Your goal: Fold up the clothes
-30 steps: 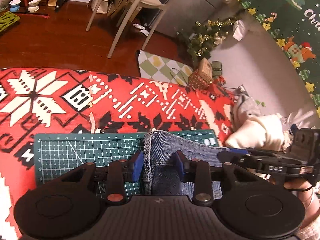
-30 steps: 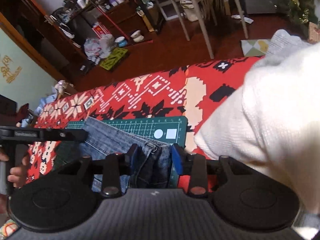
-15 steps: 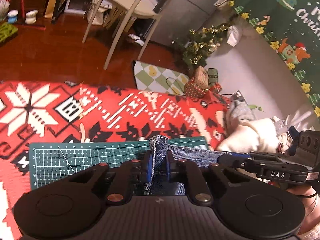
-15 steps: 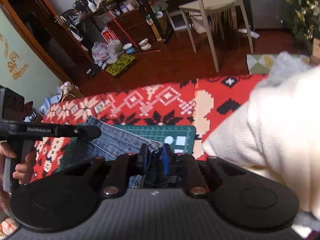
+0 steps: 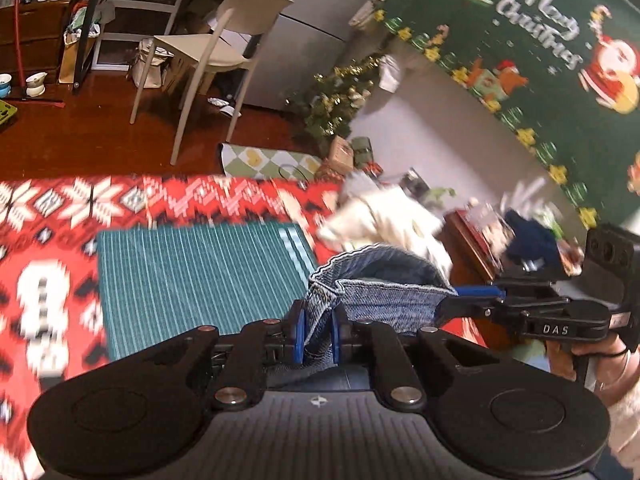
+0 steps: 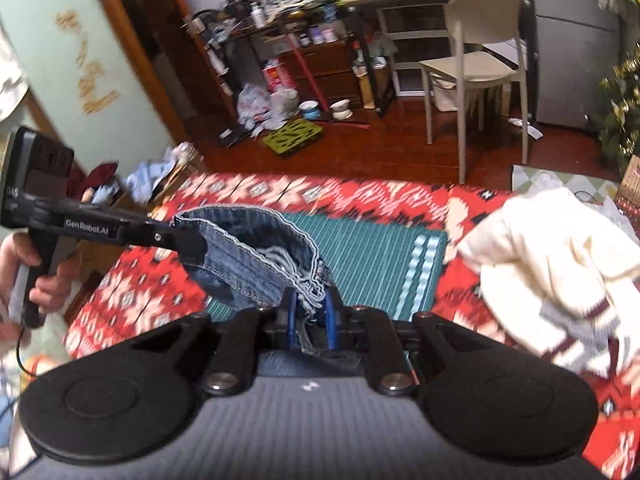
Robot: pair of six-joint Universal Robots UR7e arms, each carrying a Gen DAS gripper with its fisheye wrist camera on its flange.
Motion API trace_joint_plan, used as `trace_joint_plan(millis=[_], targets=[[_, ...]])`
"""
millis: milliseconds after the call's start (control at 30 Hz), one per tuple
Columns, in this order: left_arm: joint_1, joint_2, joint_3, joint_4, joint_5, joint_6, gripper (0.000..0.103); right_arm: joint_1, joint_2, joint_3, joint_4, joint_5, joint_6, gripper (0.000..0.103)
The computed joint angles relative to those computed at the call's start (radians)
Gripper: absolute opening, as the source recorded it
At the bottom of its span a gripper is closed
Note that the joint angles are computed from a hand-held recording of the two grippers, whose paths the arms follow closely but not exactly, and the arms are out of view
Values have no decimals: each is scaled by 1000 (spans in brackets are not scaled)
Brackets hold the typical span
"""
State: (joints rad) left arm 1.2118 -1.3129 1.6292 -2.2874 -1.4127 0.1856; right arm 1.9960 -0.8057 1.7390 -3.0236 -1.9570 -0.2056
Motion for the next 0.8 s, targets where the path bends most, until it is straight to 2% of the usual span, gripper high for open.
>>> trace_joint_plan(millis=[233, 367, 433, 533, 633, 733, 800], targets=[[-3, -160, 218, 54, 63, -90, 16, 73, -28, 162, 29, -65, 80, 18], [-1, -199, 263, 128, 107, -149, 23, 81, -21, 199, 71, -84, 129, 19], [1, -218, 274, 150, 113, -163, 23, 80, -20, 209, 86, -85, 151, 20], [15, -238, 277, 144, 104, -181, 28, 61, -47, 229, 79, -35, 166, 22], [45, -240, 277, 83, 79, -211, 30, 40, -67, 244, 37, -6, 192, 22], [89, -214, 279, -47, 35, -271, 32, 10, -60, 235, -6, 14, 233, 22], [116, -184, 281, -156, 7, -325, 36, -19, -46, 235, -75, 37, 272, 22]])
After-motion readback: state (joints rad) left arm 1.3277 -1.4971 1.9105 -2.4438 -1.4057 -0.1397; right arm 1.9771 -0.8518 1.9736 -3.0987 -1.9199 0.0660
